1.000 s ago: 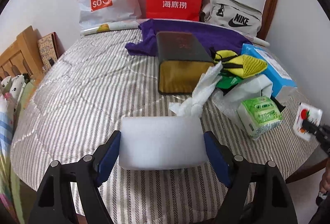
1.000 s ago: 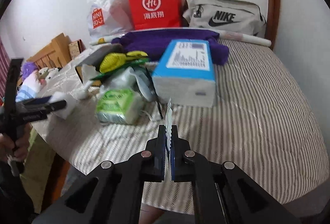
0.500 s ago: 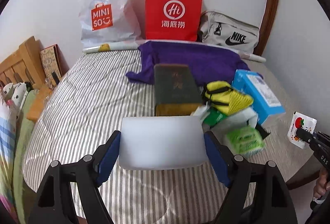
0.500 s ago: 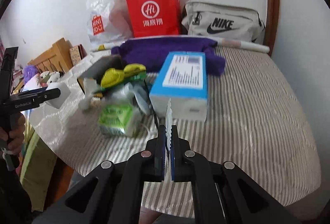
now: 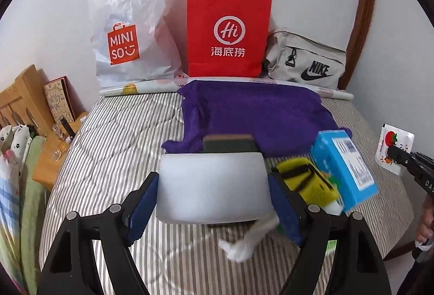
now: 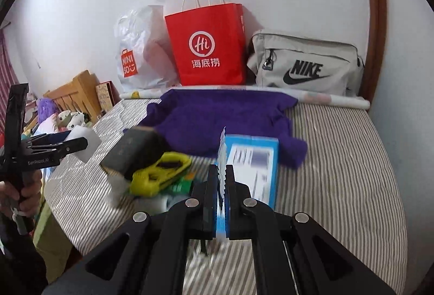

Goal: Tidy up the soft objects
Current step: 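Carry block and sachet onto the purple towel and open both tools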

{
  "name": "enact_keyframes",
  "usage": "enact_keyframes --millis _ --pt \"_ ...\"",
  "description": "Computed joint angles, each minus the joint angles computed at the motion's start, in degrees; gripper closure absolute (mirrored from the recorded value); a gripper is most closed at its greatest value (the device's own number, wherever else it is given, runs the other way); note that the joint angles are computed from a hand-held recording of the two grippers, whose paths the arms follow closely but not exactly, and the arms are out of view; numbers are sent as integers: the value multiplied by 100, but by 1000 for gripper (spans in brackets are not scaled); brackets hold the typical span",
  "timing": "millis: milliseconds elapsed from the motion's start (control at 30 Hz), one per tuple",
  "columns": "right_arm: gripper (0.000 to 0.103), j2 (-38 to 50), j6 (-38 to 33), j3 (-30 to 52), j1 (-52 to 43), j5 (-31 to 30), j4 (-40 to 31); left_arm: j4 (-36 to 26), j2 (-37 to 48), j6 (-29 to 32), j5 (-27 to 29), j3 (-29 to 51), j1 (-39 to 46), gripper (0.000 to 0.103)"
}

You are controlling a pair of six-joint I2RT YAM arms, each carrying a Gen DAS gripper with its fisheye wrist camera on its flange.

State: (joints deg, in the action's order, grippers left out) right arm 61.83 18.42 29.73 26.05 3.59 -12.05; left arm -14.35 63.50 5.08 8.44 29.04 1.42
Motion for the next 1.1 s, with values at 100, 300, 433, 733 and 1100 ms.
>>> enact_keyframes --millis 100,300,433,733,1100 --pt "98 667 -262 371 -314 -268 244 150 642 -57 84 386 37 25" --pt "98 1915 -651 1134 -787 -644 539 332 1750 -165 92 1190 -100 25" --pt "98 2533 -850 1543 -1011 -769 649 350 2498 -176 -24 1808 -282 24" --pt "98 3958 -1235 2500 -1327 -975 643 288 3992 -64 -162 3059 -511 24" --pt "98 5147 -1427 3492 -1534 -1055 216 -389 5637 6 96 4922 -497 24"
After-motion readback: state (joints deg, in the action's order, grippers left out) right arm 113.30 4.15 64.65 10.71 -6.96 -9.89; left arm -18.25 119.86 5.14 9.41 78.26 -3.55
